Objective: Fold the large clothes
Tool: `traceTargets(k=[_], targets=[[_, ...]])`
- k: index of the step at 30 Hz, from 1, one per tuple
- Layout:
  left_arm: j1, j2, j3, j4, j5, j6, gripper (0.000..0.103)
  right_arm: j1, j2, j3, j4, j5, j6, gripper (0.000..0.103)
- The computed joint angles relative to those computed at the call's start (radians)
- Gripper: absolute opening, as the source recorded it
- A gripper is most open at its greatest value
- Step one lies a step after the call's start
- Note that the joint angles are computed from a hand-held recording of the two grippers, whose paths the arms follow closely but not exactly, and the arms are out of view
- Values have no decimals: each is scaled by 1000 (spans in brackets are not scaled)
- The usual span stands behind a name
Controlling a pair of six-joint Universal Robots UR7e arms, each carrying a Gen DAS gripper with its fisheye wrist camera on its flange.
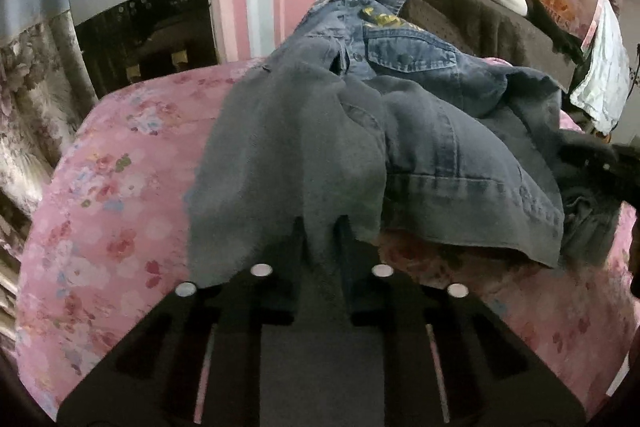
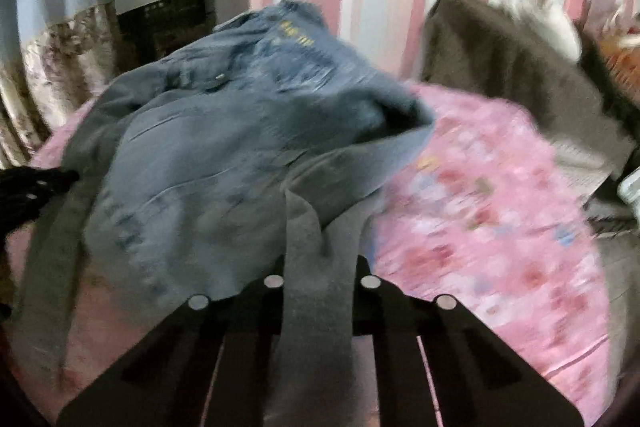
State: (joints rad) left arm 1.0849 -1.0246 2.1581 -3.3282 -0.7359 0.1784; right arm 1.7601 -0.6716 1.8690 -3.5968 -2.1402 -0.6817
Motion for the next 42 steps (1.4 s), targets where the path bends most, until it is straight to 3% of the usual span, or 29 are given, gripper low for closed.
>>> traceTargets(k=[4, 6, 9, 12, 14, 16, 17, 18, 19, 20, 21, 22, 27, 29, 31, 34, 36, 40, 42], targets=[[-6, 4, -42, -58, 134, 113, 7, -1, 22, -87, -141, -88, -156, 6], [16, 5, -95, -71, 188, 190, 7, -10, 50, -178, -220, -138, -276, 5], [71, 33, -218, -85, 259, 336, 7, -34, 89, -331, -251, -197, -399, 5], [120, 49, -326, -50, 257, 429, 9, -68, 127, -476, -218, -241, -450, 5], [158, 63, -399, 50, 247, 426, 11, -91, 138, -524, -140, -253, -420, 6], [184, 36, -409, 157, 196, 321, 18, -106, 139, -532, -67, -260, -368, 8], [191, 21, -398, 173, 165, 275, 20, -113, 122, -498, -21, -244, -297, 10], [190, 16, -383, 147, 160, 271, 25, -113, 111, -472, -9, -235, -263, 22], [179, 18, -360, 79, 183, 299, 39, -111, 99, -438, -15, -223, -234, 32], [168, 26, -343, 2, 212, 342, 54, -107, 93, -413, -30, -214, -219, 50], [161, 27, -328, -46, 223, 365, 61, -102, 71, -362, -34, -182, -180, 71], [153, 14, -301, -75, 217, 362, 72, -98, 58, -329, -38, -164, -154, 78], [97, -53, -148, -174, 189, 290, 82, -72, 0, -126, -98, -42, -38, 79], [71, -56, -89, -248, 174, 259, 97, -68, -34, -41, -53, 44, 54, 79], [47, -30, -46, -340, 173, 264, 99, -67, -43, 18, -24, 107, 107, 79], [15, 5, -2, -369, 181, 246, 99, -54, -28, 69, -4, 154, 146, 79], [-3, 25, 20, -379, 195, 239, 99, -32, 9, 70, -55, 112, 107, 79], [-22, 33, 59, -407, 212, 240, 99, -12, 83, 9, -194, -80, -33, 79], [-32, 25, 89, -429, 227, 242, 100, -38, 21, 56, -134, -24, 41, 79]])
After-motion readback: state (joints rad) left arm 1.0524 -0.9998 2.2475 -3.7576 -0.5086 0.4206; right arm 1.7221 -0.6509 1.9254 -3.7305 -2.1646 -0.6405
